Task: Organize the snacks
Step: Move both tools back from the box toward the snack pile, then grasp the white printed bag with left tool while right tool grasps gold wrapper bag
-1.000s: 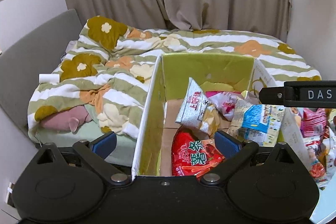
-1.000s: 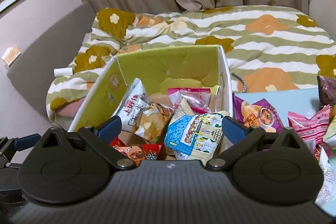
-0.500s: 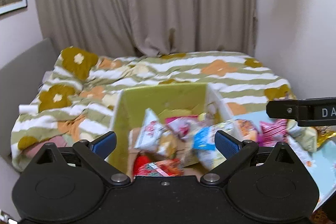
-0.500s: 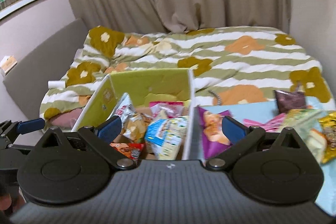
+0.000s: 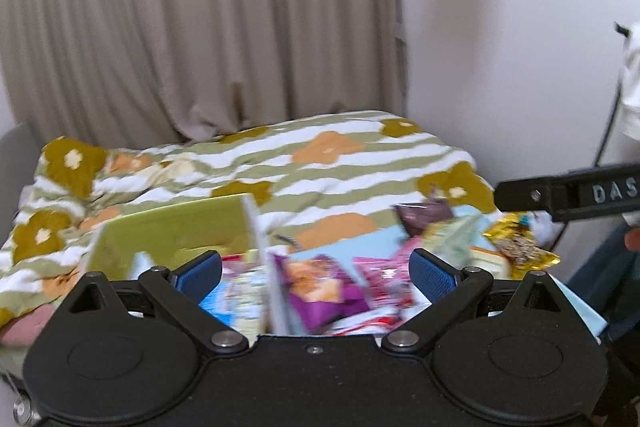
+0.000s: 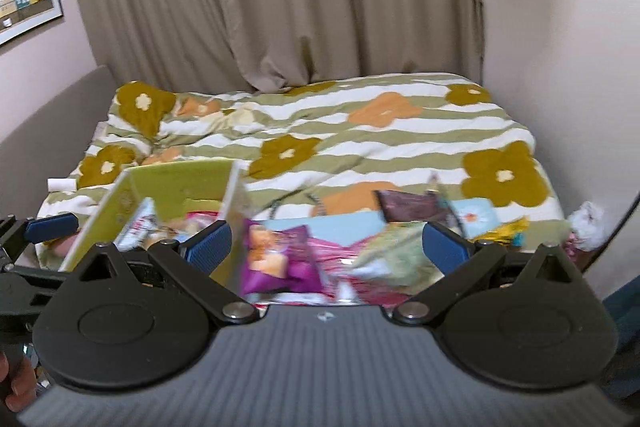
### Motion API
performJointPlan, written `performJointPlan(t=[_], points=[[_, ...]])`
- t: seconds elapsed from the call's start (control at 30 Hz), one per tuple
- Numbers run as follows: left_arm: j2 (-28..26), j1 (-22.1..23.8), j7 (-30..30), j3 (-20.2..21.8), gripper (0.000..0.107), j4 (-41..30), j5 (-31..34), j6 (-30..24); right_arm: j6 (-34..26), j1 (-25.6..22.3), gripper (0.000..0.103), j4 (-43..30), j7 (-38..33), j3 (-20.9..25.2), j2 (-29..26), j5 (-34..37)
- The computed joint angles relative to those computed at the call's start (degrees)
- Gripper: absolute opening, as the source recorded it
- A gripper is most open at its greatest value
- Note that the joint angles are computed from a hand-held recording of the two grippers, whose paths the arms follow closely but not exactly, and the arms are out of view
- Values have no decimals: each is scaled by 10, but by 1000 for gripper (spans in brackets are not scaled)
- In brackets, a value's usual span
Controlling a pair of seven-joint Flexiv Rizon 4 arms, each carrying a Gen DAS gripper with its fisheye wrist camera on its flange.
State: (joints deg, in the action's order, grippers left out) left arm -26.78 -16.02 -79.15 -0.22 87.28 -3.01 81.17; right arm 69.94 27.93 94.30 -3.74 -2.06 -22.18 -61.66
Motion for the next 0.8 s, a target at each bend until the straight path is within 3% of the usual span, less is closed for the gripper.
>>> performJointPlan(t=[0.37, 0.8], points=[[-79, -96, -86, 52, 101, -106, 86, -108, 67, -83, 103, 88, -78, -3, 25, 45], [-188, -122, -124, 65, 99, -234, 158, -233, 140, -105, 103, 78, -226, -29, -62, 171]])
